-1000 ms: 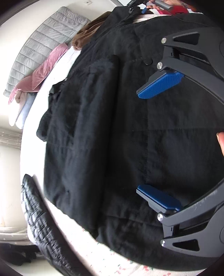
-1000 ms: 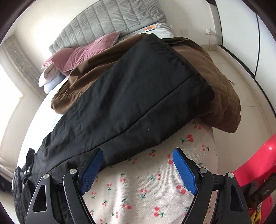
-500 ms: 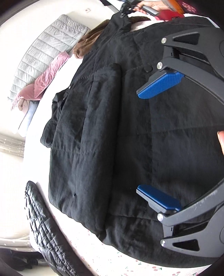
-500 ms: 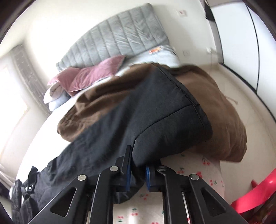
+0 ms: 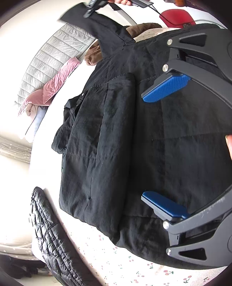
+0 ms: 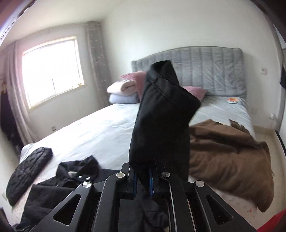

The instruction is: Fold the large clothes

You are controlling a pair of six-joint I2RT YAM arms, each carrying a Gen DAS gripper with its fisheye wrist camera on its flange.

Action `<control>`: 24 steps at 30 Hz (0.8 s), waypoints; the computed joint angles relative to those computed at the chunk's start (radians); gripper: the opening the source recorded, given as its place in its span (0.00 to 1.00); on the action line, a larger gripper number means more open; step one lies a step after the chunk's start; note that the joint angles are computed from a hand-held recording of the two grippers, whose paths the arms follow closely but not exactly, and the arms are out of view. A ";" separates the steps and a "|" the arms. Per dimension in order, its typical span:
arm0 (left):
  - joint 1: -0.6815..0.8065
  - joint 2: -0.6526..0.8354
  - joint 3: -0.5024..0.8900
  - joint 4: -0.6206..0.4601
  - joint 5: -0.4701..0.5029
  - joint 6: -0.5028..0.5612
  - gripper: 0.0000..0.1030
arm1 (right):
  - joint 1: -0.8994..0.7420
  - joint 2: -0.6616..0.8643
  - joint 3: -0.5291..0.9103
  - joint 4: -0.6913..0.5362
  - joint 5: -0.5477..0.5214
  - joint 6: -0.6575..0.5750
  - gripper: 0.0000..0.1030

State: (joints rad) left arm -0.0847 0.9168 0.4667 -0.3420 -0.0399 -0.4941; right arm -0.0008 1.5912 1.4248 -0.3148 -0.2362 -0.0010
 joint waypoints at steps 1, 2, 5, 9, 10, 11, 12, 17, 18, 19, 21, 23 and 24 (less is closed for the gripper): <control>0.010 -0.005 0.000 -0.002 0.004 0.004 0.97 | 0.058 0.001 0.007 -0.015 0.009 -0.012 0.09; 0.017 -0.010 -0.001 -0.003 0.005 0.007 0.97 | 0.110 0.007 0.013 -0.024 0.018 -0.020 0.09; 0.042 -0.022 -0.002 -0.007 0.015 0.016 0.97 | 0.255 0.023 -0.003 -0.038 0.017 -0.027 0.09; 0.084 -0.030 -0.004 -0.011 0.046 0.033 0.97 | 0.353 0.111 -0.026 -0.092 -0.117 -0.016 0.22; 0.096 -0.029 -0.002 -0.015 0.056 0.038 0.97 | 0.357 0.148 -0.013 -0.136 -0.187 -0.012 0.34; 0.110 -0.030 0.001 -0.021 0.067 0.046 0.97 | 0.354 0.170 -0.011 -0.162 -0.231 -0.010 0.46; 0.123 -0.033 0.006 -0.030 0.078 0.051 0.97 | 0.347 0.170 -0.041 -0.147 -0.263 0.001 0.48; 0.171 -0.051 0.071 -0.128 0.155 0.079 0.97 | 0.214 0.099 -0.165 -0.089 -0.319 0.026 0.53; 0.167 -0.057 0.094 -0.164 0.160 0.089 0.97 | 0.182 0.087 -0.176 -0.093 -0.306 0.015 0.53; 0.158 -0.062 0.115 -0.193 0.163 0.103 0.97 | 0.136 0.066 -0.205 -0.088 -0.291 -0.011 0.53; 0.128 -0.074 0.150 -0.221 0.159 0.120 0.96 | 0.058 0.052 -0.211 -0.103 -0.265 -0.064 0.53; 0.077 -0.041 0.194 -0.205 0.136 0.121 0.92 | -0.008 0.058 -0.196 -0.125 -0.232 -0.114 0.53; 0.046 0.002 0.227 -0.195 0.119 0.121 0.90 | -0.035 0.059 -0.197 -0.124 -0.228 -0.132 0.53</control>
State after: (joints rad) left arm -0.0386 0.9183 0.6941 -0.5368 0.0791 -0.3728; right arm -0.0354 1.6504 1.2280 -0.4390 -0.4637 -0.1332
